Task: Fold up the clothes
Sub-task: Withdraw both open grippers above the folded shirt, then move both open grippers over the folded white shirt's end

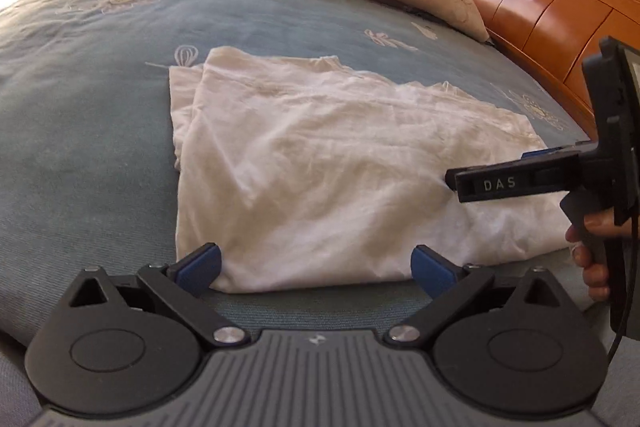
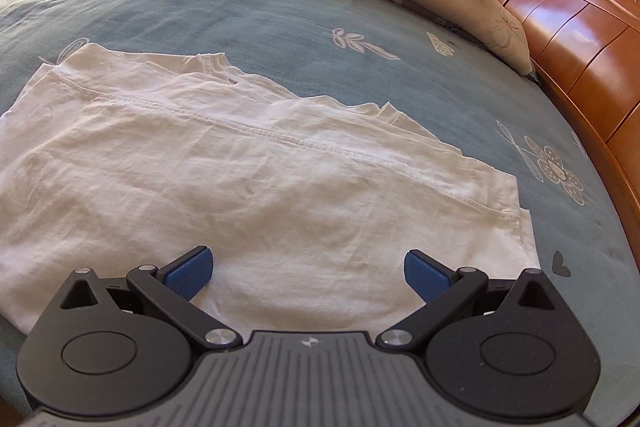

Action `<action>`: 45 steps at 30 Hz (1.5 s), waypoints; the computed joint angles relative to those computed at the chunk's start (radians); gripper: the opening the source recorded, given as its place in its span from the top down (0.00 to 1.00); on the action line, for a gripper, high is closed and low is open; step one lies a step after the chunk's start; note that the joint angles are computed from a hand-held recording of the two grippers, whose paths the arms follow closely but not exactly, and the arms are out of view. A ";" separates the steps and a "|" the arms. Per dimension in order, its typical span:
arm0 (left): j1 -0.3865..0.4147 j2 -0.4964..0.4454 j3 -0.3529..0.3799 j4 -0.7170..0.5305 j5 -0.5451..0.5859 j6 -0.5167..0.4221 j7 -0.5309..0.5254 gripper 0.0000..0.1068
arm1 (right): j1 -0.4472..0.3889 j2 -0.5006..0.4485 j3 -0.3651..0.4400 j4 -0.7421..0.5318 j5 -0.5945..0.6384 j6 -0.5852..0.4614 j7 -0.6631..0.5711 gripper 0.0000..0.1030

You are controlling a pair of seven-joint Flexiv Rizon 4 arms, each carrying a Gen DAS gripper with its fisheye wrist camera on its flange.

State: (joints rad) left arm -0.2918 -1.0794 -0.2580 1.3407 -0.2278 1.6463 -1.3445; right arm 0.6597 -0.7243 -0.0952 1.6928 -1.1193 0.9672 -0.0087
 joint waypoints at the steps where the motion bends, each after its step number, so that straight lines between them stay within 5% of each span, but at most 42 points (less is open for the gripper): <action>1: -0.017 0.006 0.030 -0.007 0.023 -0.018 -0.019 0.05 | -0.005 0.001 0.004 0.002 0.009 0.008 0.010 0.00; 4: 0.019 0.004 -0.036 0.026 0.042 0.078 0.020 0.05 | -0.011 0.004 -0.001 0.016 0.013 0.042 0.068 0.00; 7: -0.019 -0.015 0.017 0.002 0.008 0.184 0.014 0.05 | -0.017 0.006 -0.004 0.027 0.021 0.072 0.114 0.00; 11: 0.082 -0.057 -0.115 -0.037 0.047 0.051 0.012 0.04 | -0.015 0.005 -0.009 0.030 0.027 0.085 0.137 0.00; 18: 0.057 -0.041 -0.081 -0.029 0.027 0.096 -0.019 0.04 | -0.006 0.005 -0.027 0.039 0.002 0.098 0.182 0.00; 23: -0.011 -0.087 0.009 -0.144 0.008 0.079 -0.022 0.04 | -0.009 0.011 -0.046 0.060 -0.079 0.132 0.266 0.00; 28: -0.132 -0.082 0.254 -0.183 -0.029 -0.025 -0.197 0.05 | -0.025 0.014 -0.035 0.066 -0.126 0.138 0.297 0.00; 36: -0.063 -0.099 0.110 -0.196 0.033 0.067 -0.100 0.04 | -0.046 0.016 -0.025 0.075 -0.224 0.145 0.380 0.00; 39: -0.142 -0.107 0.248 -0.237 -0.047 -0.058 -0.138 0.05 | -0.058 0.022 -0.014 0.080 -0.240 0.145 0.383 0.00; 42: -0.181 -0.094 0.324 -0.219 -0.028 -0.046 -0.188 0.04 | -0.049 0.045 -0.018 0.106 -0.297 0.115 0.418 0.00; 45: -0.174 -0.080 0.299 -0.197 0.015 0.015 -0.179 0.04 | -0.045 0.074 -0.009 0.139 -0.397 0.054 0.458 0.00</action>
State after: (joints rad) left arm -0.4655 -1.1591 0.0410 1.1442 -0.2132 1.6612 -1.5240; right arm 0.6150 -0.6506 -0.1042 1.8322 -1.5165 1.0212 0.4495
